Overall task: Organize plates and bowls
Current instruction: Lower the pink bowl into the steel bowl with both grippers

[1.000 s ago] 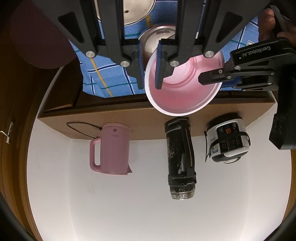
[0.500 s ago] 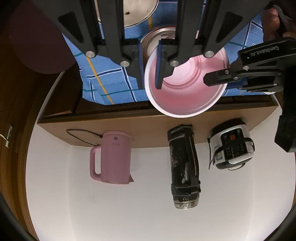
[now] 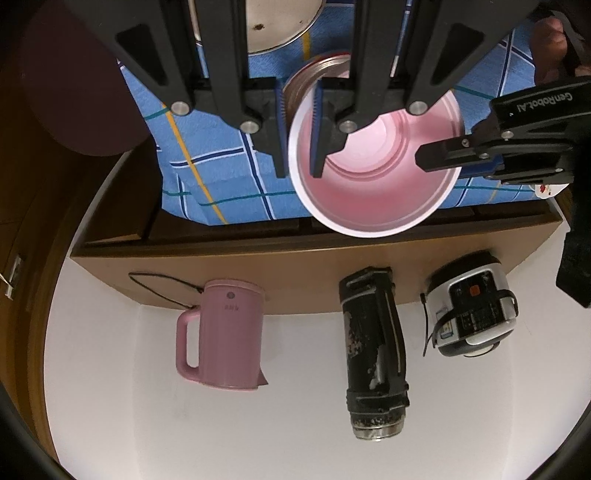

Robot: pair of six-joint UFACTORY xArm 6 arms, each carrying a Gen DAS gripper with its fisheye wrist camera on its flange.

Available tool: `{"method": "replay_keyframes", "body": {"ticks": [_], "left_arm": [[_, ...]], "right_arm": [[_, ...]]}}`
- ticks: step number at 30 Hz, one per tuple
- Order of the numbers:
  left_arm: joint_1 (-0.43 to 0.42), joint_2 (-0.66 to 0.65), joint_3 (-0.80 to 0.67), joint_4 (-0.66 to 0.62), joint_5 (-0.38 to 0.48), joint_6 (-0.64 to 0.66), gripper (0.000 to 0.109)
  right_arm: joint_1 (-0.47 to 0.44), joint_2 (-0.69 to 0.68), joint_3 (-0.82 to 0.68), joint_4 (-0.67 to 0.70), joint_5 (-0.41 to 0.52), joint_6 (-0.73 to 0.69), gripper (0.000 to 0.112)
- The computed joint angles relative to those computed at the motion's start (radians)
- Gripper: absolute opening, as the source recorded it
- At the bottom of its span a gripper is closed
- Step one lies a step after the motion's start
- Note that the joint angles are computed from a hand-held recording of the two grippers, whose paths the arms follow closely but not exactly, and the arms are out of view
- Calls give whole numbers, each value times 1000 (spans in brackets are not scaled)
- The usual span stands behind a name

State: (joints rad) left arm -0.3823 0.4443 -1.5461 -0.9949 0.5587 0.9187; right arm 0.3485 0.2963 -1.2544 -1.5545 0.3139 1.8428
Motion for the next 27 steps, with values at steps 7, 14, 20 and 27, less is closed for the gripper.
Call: {"method": "replay_keyframes", "body": {"ticks": [7,14,20,27], "left_arm": [[-4,0,5,16,-5,-8,21],[-4,6,-2,41,0,-22,21],[-3,15,-11,68,11,-41,21],[-4,22,-17,92,22,-57,21]], "right_arm": [[0,17,-13,67,6,-78,12],[-4,38,-29,158,10,-187,12],[-3,51,-41,218,17,-259,12],[-2,60,-51,274,27,-337,12]]}}
